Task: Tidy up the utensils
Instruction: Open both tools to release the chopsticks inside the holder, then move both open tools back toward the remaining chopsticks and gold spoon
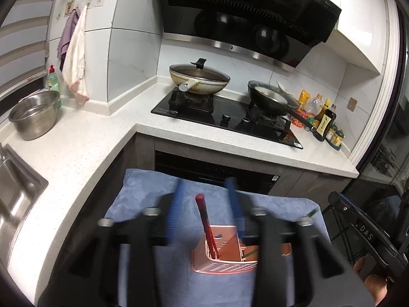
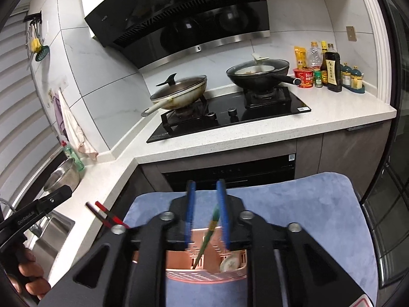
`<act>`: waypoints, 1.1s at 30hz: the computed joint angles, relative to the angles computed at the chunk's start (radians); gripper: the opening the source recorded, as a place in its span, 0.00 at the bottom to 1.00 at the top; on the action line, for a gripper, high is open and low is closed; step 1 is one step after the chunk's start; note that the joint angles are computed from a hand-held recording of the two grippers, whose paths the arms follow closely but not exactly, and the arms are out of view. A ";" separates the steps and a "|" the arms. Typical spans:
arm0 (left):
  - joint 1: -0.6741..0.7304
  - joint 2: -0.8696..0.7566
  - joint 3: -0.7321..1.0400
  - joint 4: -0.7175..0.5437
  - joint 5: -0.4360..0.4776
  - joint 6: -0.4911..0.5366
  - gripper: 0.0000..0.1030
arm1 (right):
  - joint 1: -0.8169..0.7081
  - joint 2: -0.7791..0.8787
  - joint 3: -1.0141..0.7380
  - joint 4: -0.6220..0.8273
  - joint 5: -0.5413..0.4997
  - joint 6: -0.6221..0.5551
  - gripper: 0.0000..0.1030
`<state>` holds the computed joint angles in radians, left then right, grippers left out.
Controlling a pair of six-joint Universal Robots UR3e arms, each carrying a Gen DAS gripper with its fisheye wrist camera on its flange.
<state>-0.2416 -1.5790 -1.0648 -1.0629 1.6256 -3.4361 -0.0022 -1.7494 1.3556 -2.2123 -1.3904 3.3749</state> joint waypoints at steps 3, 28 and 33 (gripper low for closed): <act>-0.005 0.014 -0.010 0.002 0.013 0.005 0.37 | 0.001 -0.018 0.005 0.010 -0.006 -0.006 0.28; -0.223 0.472 -0.511 -0.103 0.253 -0.045 0.37 | 0.103 -0.580 0.368 0.319 -0.057 -0.046 0.28; -0.330 0.580 -0.649 -0.176 0.315 -0.133 0.37 | 0.374 -0.660 0.505 0.344 -0.246 0.106 0.28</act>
